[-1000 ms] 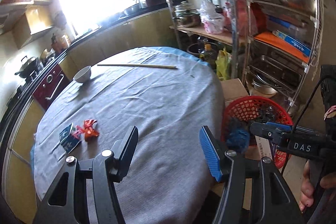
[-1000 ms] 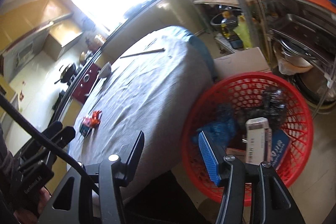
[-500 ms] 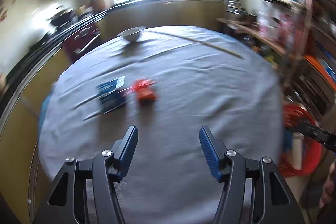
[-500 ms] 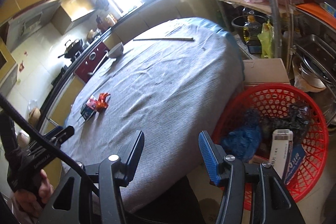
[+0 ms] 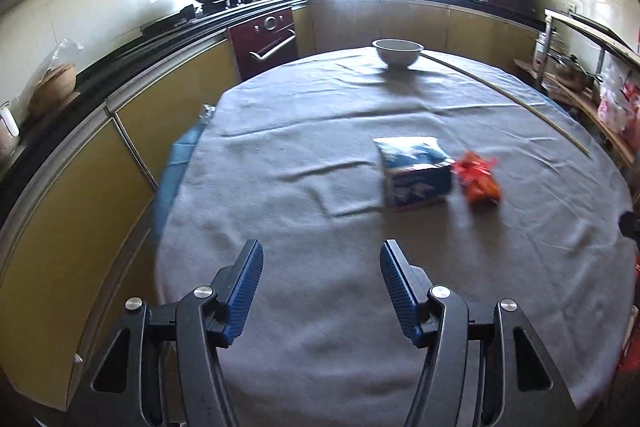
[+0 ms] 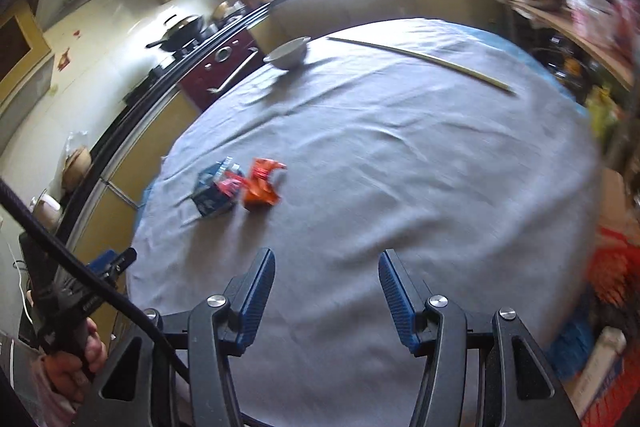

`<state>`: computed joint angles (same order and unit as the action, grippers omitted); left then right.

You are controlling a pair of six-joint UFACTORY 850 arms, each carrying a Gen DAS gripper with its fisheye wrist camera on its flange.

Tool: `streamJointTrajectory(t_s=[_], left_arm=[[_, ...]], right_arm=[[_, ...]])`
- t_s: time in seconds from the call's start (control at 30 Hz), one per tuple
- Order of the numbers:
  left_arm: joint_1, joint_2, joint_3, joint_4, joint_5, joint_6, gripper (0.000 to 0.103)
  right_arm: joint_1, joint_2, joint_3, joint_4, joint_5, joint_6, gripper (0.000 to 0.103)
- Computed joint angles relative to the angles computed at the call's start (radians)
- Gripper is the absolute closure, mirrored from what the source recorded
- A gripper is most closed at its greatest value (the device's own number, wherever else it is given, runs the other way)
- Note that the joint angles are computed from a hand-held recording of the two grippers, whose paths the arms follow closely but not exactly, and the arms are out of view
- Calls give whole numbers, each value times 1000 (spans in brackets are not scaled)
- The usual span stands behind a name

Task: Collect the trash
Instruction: 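Move both open tools back over the blue box and orange bag, then grasp the blue Yunnan Baiyao box with the left tool while the right tool grasps the orange bag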

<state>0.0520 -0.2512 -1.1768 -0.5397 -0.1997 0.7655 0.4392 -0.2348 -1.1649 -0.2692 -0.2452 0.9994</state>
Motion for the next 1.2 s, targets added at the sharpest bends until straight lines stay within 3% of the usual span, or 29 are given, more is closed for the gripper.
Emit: streamJointTrajectory(t_s=[0.17, 0.3, 0.4, 0.5, 0.63, 0.8, 0.93, 1.0, 1.1, 1.2], left_arm=[[29, -66, -84, -125, -69, 158, 37], [43, -124, -163, -319, -161, 416, 30], [45, -170, -229, -372, -232, 524, 29], [45, -231, -318, -393, -336, 600, 29], [40, -328, -463, -352, -521, 637, 27], [7, -419, -596, -282, -666, 677, 26], [-34, -457, -648, -219, -645, 704, 26], [-42, -506, -724, -187, -722, 707, 26], [-55, -560, -800, -137, -761, 693, 26], [-55, -627, -897, -75, -850, 647, 26]], right_arm=[[-8, -188, -211, 237, -28, -310, 45], [-17, -325, -368, 382, -61, -484, 45], [-20, -395, -450, 393, -86, -503, 46], [-27, -448, -513, 444, -108, -546, 51], [-33, -516, -597, 491, -195, -600, 58], [-34, -478, -529, 516, -137, -629, 67], [-46, -417, -445, 573, -94, -659, 68], [-48, -372, -388, 563, -77, -641, 68], [-57, -330, -331, 591, -65, -647, 68], [-64, -292, -276, 643, -44, -672, 68]])
